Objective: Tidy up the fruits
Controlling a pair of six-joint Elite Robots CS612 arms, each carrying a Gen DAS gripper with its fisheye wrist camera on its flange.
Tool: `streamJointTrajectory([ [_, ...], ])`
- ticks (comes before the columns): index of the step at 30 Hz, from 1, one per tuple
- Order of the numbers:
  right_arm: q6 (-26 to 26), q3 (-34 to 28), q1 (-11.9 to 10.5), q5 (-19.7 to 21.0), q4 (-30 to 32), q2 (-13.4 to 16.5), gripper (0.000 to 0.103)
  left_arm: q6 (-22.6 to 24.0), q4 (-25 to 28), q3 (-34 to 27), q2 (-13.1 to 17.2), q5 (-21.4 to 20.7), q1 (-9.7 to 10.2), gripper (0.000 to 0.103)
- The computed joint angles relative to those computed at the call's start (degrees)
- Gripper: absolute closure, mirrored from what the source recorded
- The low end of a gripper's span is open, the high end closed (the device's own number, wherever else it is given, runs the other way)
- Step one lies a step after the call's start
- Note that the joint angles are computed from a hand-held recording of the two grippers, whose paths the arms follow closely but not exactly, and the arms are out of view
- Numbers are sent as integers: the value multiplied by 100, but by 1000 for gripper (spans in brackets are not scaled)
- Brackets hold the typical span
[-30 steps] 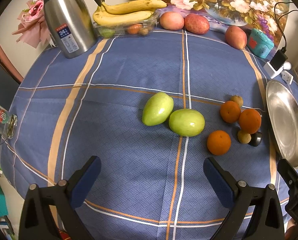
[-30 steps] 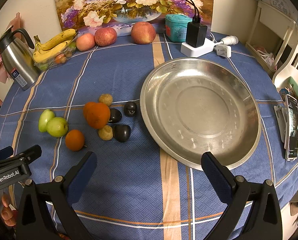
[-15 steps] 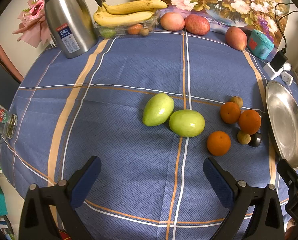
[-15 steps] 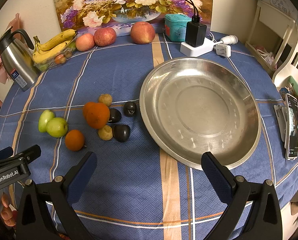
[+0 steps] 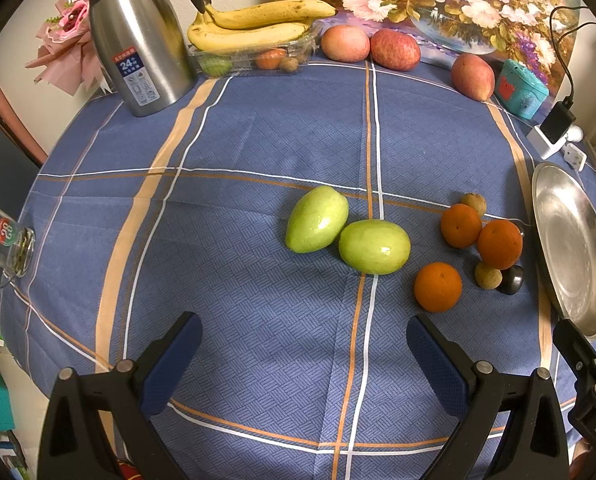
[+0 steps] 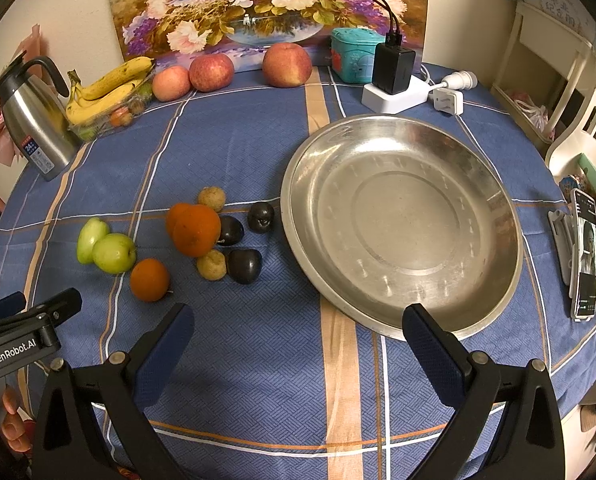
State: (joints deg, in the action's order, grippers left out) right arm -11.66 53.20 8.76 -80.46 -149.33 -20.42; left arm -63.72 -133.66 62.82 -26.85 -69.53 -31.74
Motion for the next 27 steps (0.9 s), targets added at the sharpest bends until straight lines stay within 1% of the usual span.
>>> streamJointTrajectory([
  [6,0,1,0,0,0,-1,0,13,-49,27,-12,-1,5,0],
  [15,-1,6,2,-2,4,-7,0,98,-289,93,-24,-88,10,0],
  [19,-29,1,4,19,-31,0,0,128,-686,195,-35,-155,29,0],
  [22,-70,-18,10,79,-65,12,0,98,-933,228,-22,-74,42,0],
  [24,-58,-65,8,180,-40,30,0,63,-1120,245,-8,-56,67,0],
  [27,99,-169,-11,419,-32,78,0,-35,-1566,334,-4,-8,104,0],
])
